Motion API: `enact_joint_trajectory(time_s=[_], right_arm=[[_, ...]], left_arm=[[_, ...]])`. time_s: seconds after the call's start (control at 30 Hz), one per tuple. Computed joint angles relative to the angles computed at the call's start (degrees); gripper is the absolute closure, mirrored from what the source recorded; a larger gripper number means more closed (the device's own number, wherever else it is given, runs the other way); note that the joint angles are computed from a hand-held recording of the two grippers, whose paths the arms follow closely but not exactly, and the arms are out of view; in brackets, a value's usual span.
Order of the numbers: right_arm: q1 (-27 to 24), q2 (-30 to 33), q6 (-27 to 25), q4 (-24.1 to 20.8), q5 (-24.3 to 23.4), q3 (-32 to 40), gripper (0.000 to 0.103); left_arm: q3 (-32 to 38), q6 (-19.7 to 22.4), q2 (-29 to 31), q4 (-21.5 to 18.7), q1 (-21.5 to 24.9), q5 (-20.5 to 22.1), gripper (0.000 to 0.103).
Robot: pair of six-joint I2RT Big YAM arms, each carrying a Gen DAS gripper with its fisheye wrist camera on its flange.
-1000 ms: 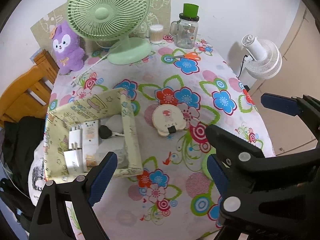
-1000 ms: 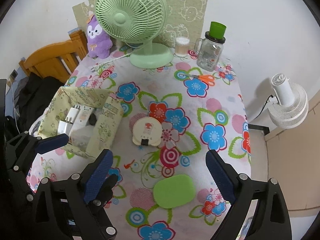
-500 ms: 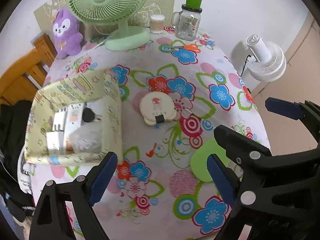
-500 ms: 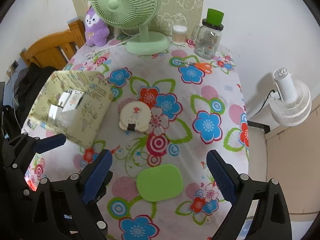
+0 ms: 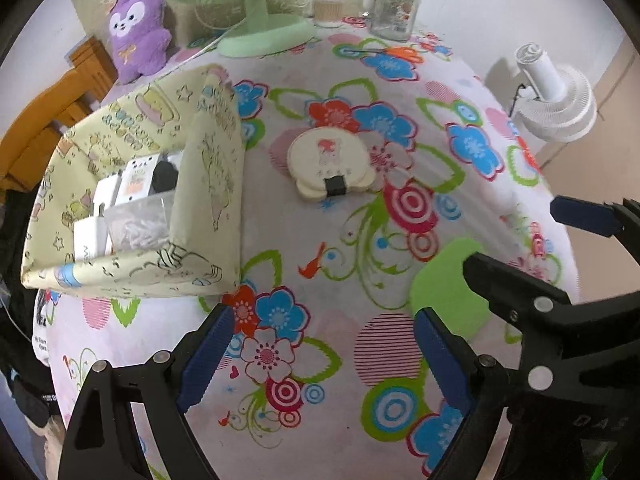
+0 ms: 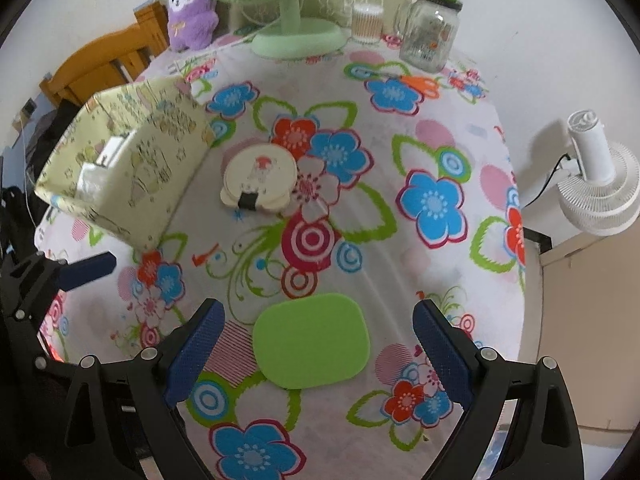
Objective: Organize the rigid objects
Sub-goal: 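Close the right tool on the green rounded pad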
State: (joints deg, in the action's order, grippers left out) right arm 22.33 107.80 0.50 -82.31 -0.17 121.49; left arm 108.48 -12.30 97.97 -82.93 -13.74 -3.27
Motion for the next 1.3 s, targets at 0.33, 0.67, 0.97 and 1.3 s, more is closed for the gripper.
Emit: enact_joint_trajectory(time_s=[0.33,0.67,0.97,1.3], right_arm=[[-0.44,-0.19,-1.78,2.1,-1.29,-5.24,0.006],[-0.35,0.63,-2.79,1.86,-2.62,-8.03,0.001],[0.09,1.72,-6.52,1.51,-1.36,-8.64,0.0],[0.44,-0.6,-7.08,5.73,-0.83,-12.42,0.008]], left_arm=[[-5.39,1.69,-1.35,2.01,-0.15,0.89,0.011],[-10.45,5.08,-3.68,3.53,0.02,0.72,0.011],[-14.61,6.63,-6.06,4.23,0.03,1.71,0.011],[-13.81,6.16,-5.28,3.76,-0.91,1.54,0.011]])
